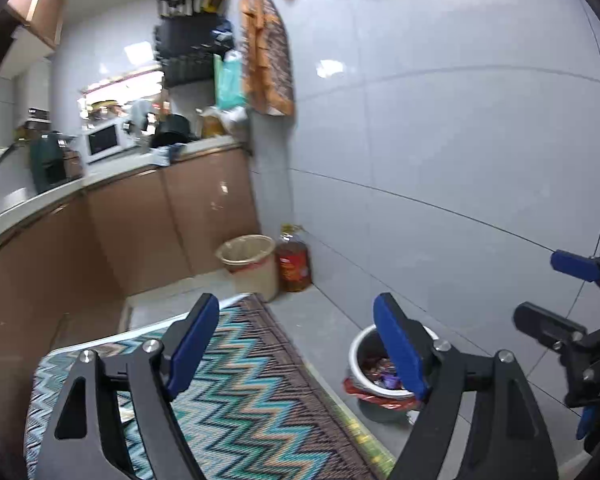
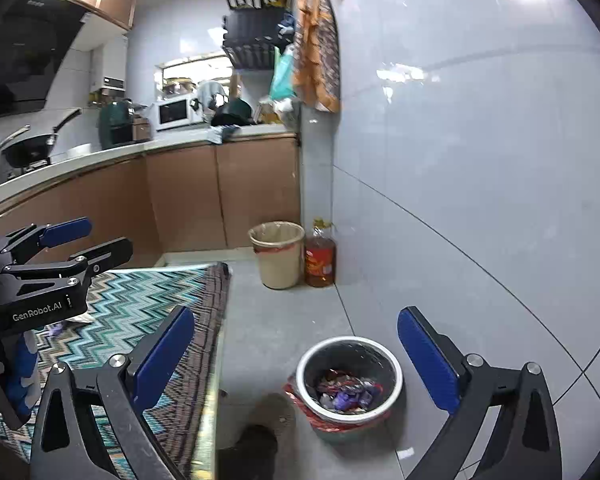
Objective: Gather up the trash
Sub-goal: 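Move both open tools back over the cloth toward the last items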
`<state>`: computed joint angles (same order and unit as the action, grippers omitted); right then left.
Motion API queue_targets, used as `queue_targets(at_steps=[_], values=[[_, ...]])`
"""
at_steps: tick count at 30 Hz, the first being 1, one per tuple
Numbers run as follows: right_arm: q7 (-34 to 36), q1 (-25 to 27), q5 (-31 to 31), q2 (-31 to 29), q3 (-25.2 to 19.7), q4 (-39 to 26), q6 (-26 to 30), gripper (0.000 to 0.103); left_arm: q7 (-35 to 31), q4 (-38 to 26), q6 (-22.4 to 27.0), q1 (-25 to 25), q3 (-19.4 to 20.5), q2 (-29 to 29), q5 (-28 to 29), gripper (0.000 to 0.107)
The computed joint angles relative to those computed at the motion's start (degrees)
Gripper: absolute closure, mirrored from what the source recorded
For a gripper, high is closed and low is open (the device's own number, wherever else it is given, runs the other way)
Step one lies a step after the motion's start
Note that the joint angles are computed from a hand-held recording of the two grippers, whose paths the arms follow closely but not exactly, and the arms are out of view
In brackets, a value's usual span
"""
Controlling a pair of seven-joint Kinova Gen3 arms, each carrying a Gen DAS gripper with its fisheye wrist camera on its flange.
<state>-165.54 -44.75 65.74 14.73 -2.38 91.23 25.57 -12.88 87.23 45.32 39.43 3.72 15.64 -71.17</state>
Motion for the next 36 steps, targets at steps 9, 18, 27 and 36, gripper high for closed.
queue_targets(at_steps=[9, 18, 27, 36], values=[[-9.49, -5.51, 10.14, 0.08, -2.62, -0.75, 4.93, 0.000, 11.38, 11.71, 7.72, -0.89, 3.08, -8.78, -7.52, 0.024], [-13.11, -7.70, 16.82, 0.00, -6.38, -1.48, 8.25, 0.000, 18.26, 19.19, 16.02, -4.20, 10.15, -14.85, -10.85, 0.023], [-15.33, -8.39, 21.49, 0.23, -8.27, -1.68, 8.67, 0.000, 20.78, 22.70, 19.69, -7.59, 14.55, -18.03, -10.91, 0.022], [-14.80, -8.64, 22.46, 2.03, -8.48, -3.78, 8.08, 0.000, 22.88, 24.77, 21.19, -9.44, 15.33, -18.59, -11.79, 0.022]])
